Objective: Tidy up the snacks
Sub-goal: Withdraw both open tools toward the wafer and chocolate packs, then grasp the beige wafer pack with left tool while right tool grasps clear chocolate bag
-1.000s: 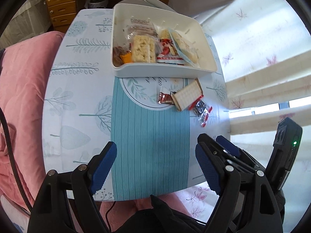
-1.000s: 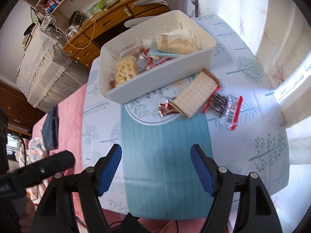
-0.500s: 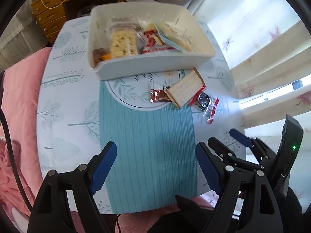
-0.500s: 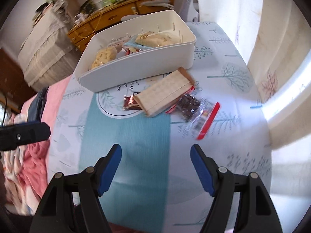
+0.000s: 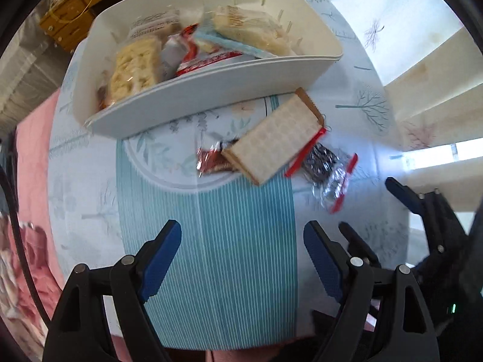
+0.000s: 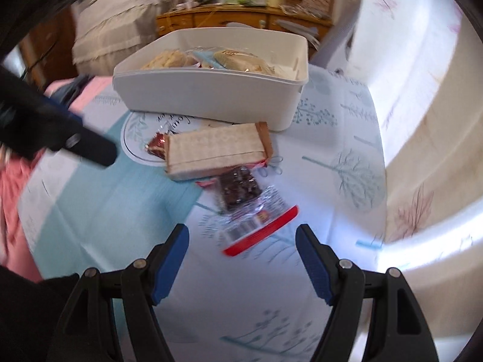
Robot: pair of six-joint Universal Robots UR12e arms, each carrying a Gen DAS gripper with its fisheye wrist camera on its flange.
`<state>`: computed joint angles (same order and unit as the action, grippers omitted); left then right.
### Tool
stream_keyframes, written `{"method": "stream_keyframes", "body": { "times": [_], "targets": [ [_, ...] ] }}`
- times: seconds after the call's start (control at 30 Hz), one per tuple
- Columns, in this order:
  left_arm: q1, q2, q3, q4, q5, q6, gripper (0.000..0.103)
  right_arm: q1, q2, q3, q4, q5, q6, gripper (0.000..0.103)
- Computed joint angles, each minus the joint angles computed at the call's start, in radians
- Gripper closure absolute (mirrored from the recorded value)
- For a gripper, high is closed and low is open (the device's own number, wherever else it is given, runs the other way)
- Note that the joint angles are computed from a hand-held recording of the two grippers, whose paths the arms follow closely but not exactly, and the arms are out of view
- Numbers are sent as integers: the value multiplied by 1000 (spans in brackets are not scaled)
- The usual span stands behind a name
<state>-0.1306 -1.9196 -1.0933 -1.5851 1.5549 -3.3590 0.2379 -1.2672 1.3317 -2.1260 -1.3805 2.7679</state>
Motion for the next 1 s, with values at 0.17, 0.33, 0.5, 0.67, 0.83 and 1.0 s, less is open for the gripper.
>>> {"method": "stream_keyframes", "body": {
  "times": [0.17, 0.33, 0.5, 0.67, 0.83, 1.0],
  "targets": [
    [-19, -73, 81, -49, 51, 46, 14, -8, 12, 11, -37, 32, -110, 29],
    [-31, -145, 177, -137, 68, 77, 13, -12, 29, 9, -55, 76, -166, 29],
    [-41, -200, 240, -191, 109, 116, 12, -12, 53, 2, -62, 95, -194, 29],
    [-45, -229, 266, -203, 152, 121, 12, -6, 65, 6, -75, 97, -216, 29],
    [-46, -242, 266, -193, 167, 137, 12, -1, 67, 8, -79, 97, -211, 30],
    [-41, -258, 280, -198, 137, 138, 21, -11, 77, -14, -28, 137, -190, 42]
  ]
}}
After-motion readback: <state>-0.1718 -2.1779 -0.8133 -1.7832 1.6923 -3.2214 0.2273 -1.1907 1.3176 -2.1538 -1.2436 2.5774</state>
